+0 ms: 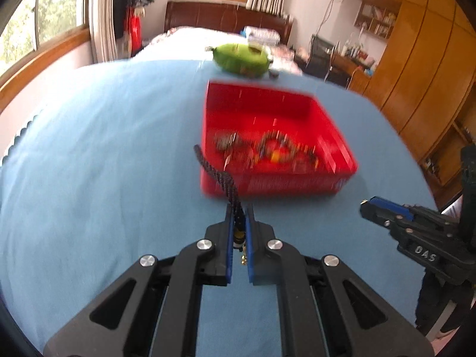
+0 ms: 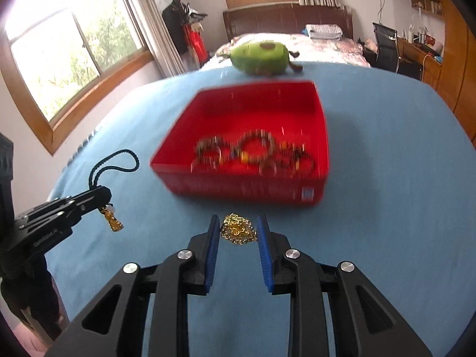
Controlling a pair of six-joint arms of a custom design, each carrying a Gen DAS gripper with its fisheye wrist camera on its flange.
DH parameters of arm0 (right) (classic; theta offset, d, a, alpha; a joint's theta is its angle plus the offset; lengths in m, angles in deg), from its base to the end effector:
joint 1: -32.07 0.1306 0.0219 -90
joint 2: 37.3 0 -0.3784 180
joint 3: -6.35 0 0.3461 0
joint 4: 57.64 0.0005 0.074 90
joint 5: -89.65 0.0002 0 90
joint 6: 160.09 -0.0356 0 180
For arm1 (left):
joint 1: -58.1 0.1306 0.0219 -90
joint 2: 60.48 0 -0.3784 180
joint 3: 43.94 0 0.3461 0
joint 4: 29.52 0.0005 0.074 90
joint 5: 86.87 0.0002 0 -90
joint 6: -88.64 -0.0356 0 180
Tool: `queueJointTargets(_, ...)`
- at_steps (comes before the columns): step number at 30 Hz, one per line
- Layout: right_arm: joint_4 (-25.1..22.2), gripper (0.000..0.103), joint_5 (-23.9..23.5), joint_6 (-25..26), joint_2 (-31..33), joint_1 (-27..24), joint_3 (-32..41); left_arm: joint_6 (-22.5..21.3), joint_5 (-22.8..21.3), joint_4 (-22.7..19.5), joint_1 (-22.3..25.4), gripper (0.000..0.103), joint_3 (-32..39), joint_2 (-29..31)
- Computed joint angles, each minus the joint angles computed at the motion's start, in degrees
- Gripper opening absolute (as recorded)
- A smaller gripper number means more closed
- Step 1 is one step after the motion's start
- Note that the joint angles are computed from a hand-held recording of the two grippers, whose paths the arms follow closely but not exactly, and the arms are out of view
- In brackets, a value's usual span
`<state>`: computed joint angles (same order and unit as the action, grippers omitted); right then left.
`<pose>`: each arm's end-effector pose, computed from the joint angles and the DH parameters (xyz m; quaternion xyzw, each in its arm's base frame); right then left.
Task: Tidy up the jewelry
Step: 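Carry the cord and pendant into the red tin and open both tools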
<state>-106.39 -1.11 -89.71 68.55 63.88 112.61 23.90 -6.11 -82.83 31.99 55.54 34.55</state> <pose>0.4623 0.2867 0.4151 -0.1016 0.9291 0.1599 0.3177 0.4259 -0.2029 0.4521 -0.0214 0.9334 -0.0838 0.3483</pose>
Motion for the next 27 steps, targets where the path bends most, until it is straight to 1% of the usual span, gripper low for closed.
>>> queueJointTargets(4,-1.7,0.025,1.0,-0.1,4.6,-1.2,7.9,-1.4,0.4,1.2,0.6,0.005,6.2,3.4)
queueJointTargets(8,-3.6,0.025,-0.6,-1.0,10.3,-2.6,15.2,-2.0,1.0,2.8,1.6,0.005,11.3,8.0)
queueJointTargets(11,-4.5,0.025,0.4,-1.4,13.3,-2.9,18.4,-2.7,2.7,5.3,2.5,0.005,14.0,11.5)
queueJointTargets(14,-6.0,0.025,-0.6,-1.3,16.9,-3.7,22.3,-3.6,3.9,6.8,3.2,0.005,16.1,14.7)
queueJointTargets(17,-8.0,0.025,-0.4,-1.1,19.8,-3.9,25.3,-4.1,5.4,7.0,3.7,0.005,17.5,17.4)
queueJointTargets(20,-10.2,0.025,-0.9,-0.7,22.2,-4.0,27.6,-5.2,5.2,4.7,3.9,0.006,20.4,20.5)
queueJointTargets(22,-10.9,0.028,-0.8,-0.9,23.0,-4.1,28.2,-4.8,4.9,3.5,4.0,0.012,21.3,21.6)
queueJointTargets(23,-10.5,0.034,-0.7,-1.2,22.8,-4.2,27.8,-4.7,4.3,2.6,4.2,0.017,21.9,21.9)
queueJointTargets(24,-10.4,0.035,-0.5,-1.3,23.0,-4.2,28.0,-4.5,3.7,2.4,4.2,0.029,21.9,21.9)
queueJointTargets(25,-9.8,0.035,-0.1,-1.2,22.4,-4.2,27.2,-4.1,3.4,3.1,4.3,0.035,21.1,21.4)
queueJointTargets(27,-8.9,0.035,-0.1,-1.5,21.4,-4.2,25.8,-3.9,2.7,3.8,4.4,0.036,19.9,20.2)
